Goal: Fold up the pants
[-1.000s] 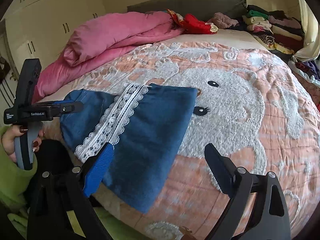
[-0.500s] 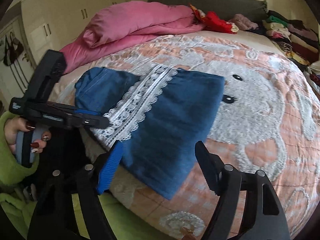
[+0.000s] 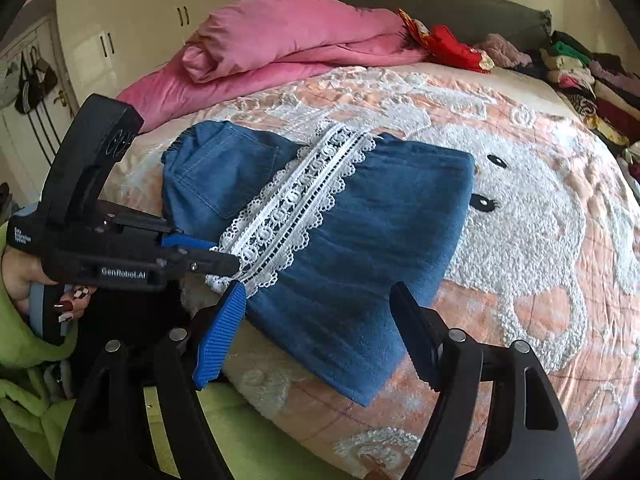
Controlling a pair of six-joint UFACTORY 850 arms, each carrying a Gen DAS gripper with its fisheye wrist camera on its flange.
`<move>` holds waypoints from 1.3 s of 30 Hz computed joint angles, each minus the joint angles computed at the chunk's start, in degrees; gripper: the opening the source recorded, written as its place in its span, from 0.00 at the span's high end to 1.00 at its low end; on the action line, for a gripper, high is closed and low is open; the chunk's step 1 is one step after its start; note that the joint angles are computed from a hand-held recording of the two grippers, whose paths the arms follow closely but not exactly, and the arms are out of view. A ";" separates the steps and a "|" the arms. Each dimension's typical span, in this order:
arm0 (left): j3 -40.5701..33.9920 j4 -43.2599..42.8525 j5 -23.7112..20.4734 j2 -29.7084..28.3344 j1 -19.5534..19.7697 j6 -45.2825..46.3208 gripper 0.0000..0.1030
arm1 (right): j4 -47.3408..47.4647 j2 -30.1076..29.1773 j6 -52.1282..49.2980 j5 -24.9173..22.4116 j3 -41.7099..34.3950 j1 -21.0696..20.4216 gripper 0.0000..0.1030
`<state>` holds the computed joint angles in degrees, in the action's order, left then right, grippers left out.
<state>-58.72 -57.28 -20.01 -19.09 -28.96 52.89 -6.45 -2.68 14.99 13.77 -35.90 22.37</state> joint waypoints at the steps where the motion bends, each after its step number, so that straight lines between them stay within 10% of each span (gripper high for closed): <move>1: -0.04 0.13 0.19 -0.09 -0.08 -0.15 0.87 | -0.53 -0.22 0.41 -0.22 -0.16 -0.01 0.40; 7: 0.10 0.94 1.36 -0.22 -0.48 -0.62 0.80 | 6.68 -4.61 -6.39 -6.72 -2.90 -0.13 0.42; 23: 1.62 -0.91 3.29 1.81 -0.24 1.40 0.60 | -2.24 -2.76 5.21 -6.52 -1.91 -0.97 0.40; 39: 3.75 -7.09 5.91 5.50 0.87 6.95 0.42 | 20.70 1.13 -16.76 -6.54 -1.29 -0.63 0.25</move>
<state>-54.97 -64.37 -14.10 -13.58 -28.09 59.84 14.25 -1.55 -1.77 7.23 -37.18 21.74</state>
